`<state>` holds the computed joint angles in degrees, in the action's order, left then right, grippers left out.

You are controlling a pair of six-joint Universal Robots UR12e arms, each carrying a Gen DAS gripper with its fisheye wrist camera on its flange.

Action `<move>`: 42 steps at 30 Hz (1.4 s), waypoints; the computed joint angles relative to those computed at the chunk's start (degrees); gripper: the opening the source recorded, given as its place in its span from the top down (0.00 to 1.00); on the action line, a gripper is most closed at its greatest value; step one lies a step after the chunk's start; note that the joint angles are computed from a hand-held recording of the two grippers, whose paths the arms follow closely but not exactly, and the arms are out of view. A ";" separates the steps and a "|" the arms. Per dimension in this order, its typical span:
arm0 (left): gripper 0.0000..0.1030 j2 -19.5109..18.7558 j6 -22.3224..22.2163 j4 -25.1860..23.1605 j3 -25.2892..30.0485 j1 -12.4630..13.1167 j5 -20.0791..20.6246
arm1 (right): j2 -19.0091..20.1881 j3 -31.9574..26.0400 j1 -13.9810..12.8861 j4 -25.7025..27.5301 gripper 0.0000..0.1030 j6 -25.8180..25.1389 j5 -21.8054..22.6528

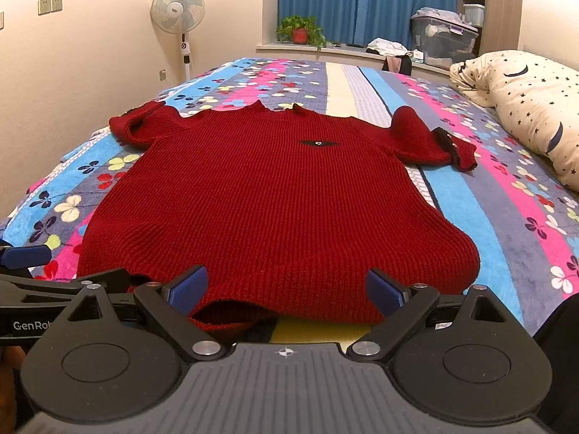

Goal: Fold small clothes

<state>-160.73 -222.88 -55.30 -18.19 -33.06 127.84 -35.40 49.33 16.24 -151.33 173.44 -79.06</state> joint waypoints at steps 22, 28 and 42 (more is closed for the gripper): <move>0.01 0.21 0.10 0.32 -0.45 0.03 -0.03 | 0.11 -0.08 -0.07 -0.48 0.08 -0.01 0.09; 0.01 0.20 0.14 0.37 -0.46 0.03 -0.02 | 0.12 0.03 -0.06 -0.92 0.08 0.00 0.02; 0.01 0.23 0.10 0.36 -0.50 0.03 0.00 | 0.09 0.20 -0.04 -1.33 0.08 0.02 -0.10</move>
<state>-160.50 -222.77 -54.94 -18.69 -33.03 127.84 -35.31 49.53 16.20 -152.66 173.46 -79.15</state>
